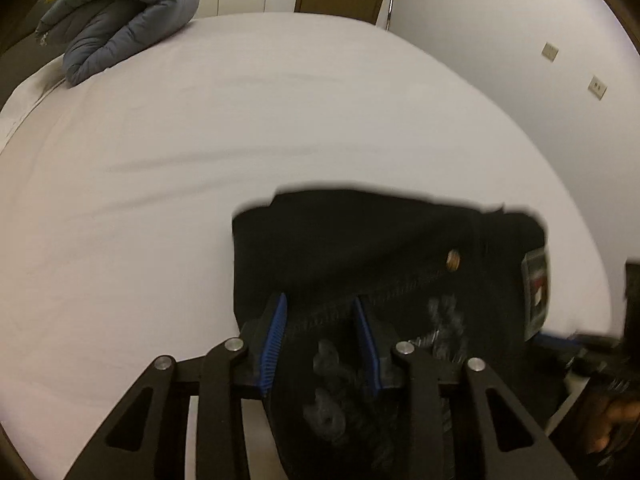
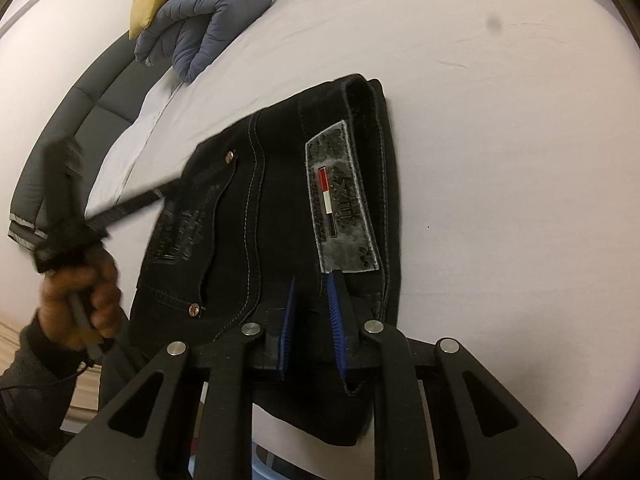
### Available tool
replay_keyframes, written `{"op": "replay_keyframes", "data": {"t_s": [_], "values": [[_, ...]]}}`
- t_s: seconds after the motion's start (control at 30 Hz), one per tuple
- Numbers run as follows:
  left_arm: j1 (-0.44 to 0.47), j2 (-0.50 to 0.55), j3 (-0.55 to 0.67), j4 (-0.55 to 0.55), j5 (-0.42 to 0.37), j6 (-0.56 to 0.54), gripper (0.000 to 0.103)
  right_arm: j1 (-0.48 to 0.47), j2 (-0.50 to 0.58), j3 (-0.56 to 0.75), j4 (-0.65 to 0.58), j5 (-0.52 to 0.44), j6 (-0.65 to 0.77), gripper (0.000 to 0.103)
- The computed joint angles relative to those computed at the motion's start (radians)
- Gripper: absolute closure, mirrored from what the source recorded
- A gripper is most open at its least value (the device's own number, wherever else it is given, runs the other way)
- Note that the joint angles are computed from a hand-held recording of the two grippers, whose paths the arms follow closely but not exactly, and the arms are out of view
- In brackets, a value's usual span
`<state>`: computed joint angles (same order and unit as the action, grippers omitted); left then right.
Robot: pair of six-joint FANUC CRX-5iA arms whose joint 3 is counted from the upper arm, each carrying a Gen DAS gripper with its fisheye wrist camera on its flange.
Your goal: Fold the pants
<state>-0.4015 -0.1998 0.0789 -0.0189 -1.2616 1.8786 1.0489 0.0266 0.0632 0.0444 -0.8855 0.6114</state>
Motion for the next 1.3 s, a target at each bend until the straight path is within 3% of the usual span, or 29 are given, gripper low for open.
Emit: {"op": "replay_keyframes", "data": {"t_s": [0.3, 0.47, 0.63, 0.77, 0.83, 0.93, 1.03, 1.1, 1.13, 1.17, 1.2, 1.3], "values": [[-0.293, -0.083, -0.008, -0.259, -0.088, 0.164, 0.067, 0.041, 0.010, 0.002, 0.078, -0.030, -0.052, 0.089], [-0.353, -0.103, -0.002, -0.317, -0.124, 0.177, 0.067, 0.064, 0.023, 0.056, 0.105, -0.097, -0.118, 0.088], [-0.375, -0.115, -0.036, -0.344, -0.100, 0.199, 0.067, 0.132, 0.000, 0.008, 0.204, -0.105, -0.183, 0.088], [-0.338, -0.132, -0.073, -0.315, -0.048, 0.177, 0.067, 0.155, -0.091, -0.211, 0.349, 0.125, -0.321, 0.088], [-0.312, -0.142, -0.088, -0.285, -0.028, 0.163, 0.067, 0.161, -0.110, -0.246, 0.381, 0.158, -0.362, 0.088], [-0.270, -0.169, -0.099, -0.229, -0.007, 0.164, 0.064, 0.166, -0.121, -0.232, 0.369, 0.125, -0.384, 0.086], [-0.223, -0.203, -0.085, -0.186, -0.010, 0.183, 0.040, 0.178, -0.162, -0.251, 0.406, 0.127, -0.471, 0.084], [-0.224, -0.226, -0.068, -0.225, -0.005, 0.219, 0.017, 0.182, -0.189, -0.269, 0.460, 0.125, -0.514, 0.074], [-0.205, -0.234, -0.060, -0.223, -0.006, 0.219, 0.013, 0.179, -0.197, -0.272, 0.467, 0.128, -0.513, 0.070], [-0.170, -0.236, -0.060, -0.197, -0.007, 0.203, 0.008, 0.170, -0.201, -0.269, 0.461, 0.130, -0.502, 0.051], [-0.142, -0.235, -0.060, -0.179, -0.011, 0.192, 0.008, 0.162, -0.200, -0.261, 0.450, 0.126, -0.494, 0.040], [-0.039, -0.199, -0.052, -0.096, -0.058, 0.134, 0.008, 0.122, -0.180, -0.218, 0.378, 0.118, -0.427, 0.040]]}}
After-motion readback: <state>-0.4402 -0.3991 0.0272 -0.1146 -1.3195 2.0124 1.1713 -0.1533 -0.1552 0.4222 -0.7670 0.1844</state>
